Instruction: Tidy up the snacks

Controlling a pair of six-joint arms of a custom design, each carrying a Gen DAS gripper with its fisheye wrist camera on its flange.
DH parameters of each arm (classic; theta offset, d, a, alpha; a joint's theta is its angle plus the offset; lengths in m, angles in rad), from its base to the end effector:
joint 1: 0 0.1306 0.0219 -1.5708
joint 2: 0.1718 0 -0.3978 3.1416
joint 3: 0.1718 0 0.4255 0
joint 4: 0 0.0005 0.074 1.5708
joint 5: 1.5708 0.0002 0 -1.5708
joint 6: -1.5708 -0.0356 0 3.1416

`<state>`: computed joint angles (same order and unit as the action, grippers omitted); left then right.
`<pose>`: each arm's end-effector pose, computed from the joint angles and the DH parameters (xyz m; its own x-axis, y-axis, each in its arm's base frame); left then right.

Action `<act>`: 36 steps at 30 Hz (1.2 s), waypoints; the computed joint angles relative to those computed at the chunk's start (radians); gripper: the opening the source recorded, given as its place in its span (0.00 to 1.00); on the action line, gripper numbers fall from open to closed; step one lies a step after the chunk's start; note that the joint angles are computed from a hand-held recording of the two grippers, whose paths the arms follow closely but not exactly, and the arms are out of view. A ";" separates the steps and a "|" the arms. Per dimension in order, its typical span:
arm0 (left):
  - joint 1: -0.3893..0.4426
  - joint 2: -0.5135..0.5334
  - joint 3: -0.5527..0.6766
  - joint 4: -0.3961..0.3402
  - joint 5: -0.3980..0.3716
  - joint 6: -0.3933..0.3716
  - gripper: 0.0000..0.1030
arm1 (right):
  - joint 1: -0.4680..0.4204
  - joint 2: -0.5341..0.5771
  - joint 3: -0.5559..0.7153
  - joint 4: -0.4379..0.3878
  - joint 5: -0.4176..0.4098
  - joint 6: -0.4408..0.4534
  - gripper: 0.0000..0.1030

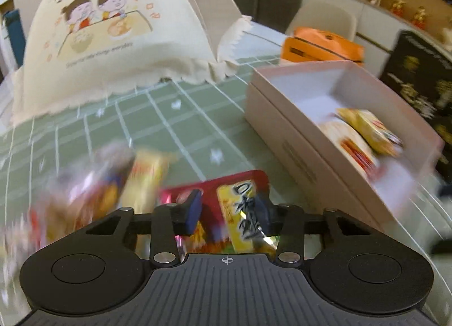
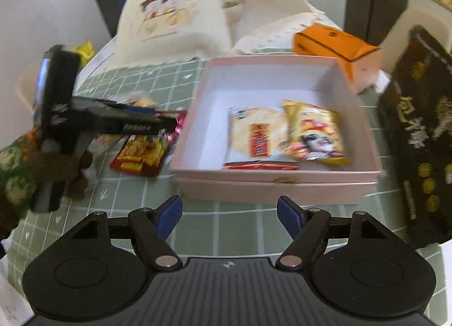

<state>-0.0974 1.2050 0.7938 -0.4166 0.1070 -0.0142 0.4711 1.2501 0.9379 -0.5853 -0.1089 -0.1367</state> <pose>0.4067 -0.0441 0.2702 -0.7305 0.0856 -0.6775 0.1790 0.9814 -0.0690 0.3869 0.2008 0.3077 -0.7598 -0.2350 -0.6062 -0.4118 0.8954 0.1691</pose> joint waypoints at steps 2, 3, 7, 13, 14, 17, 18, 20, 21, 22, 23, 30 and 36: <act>0.028 -0.101 -0.082 -0.006 0.060 0.037 0.44 | 0.032 0.011 0.015 0.027 0.003 0.002 0.73; 0.039 -0.144 -0.114 -0.018 0.079 0.052 0.42 | 0.050 0.027 0.037 0.038 -0.002 0.005 0.73; 0.095 -0.291 -0.212 -0.110 0.145 0.116 0.33 | 0.113 0.154 0.193 0.035 -0.026 0.030 0.78; 0.230 -0.527 -0.318 -0.208 0.270 0.194 0.32 | 0.172 0.545 0.640 -0.113 -0.060 -0.084 0.80; 0.255 -0.560 -0.327 -0.226 0.288 0.195 0.32 | 0.183 0.611 0.718 -0.142 -0.035 -0.108 0.80; 0.339 -0.637 -0.340 -0.290 0.317 0.167 0.32 | 0.217 0.763 0.894 -0.229 0.075 -0.104 0.66; 0.377 -0.658 -0.344 -0.309 0.326 0.155 0.32 | 0.220 0.788 0.920 -0.250 0.073 -0.097 0.61; 0.429 -0.675 -0.349 -0.314 0.340 0.160 0.32 | 0.218 0.771 0.883 -0.228 0.034 -0.099 0.48; 0.456 -0.672 -0.350 -0.304 0.353 0.169 0.32 | 0.216 0.745 0.844 -0.222 0.009 -0.095 0.47; 0.475 -0.663 -0.352 -0.283 0.361 0.188 0.32 | 0.216 0.712 0.795 -0.206 -0.012 -0.084 0.46; 0.489 -0.655 -0.353 -0.262 0.364 0.210 0.32 | 0.217 0.674 0.740 -0.191 -0.030 -0.072 0.46; 0.417 -0.567 -0.291 -0.231 0.301 0.227 0.32 | 0.231 0.384 0.336 -0.114 -0.207 -0.051 0.46; 0.338 -0.574 -0.277 -0.274 0.241 0.153 0.32 | 0.255 0.166 0.122 -0.076 -0.096 0.027 0.63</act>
<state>0.2403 0.6307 0.5172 -0.6910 0.3477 0.1383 0.7256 1.4165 1.0604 -0.6613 -0.2046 -0.1100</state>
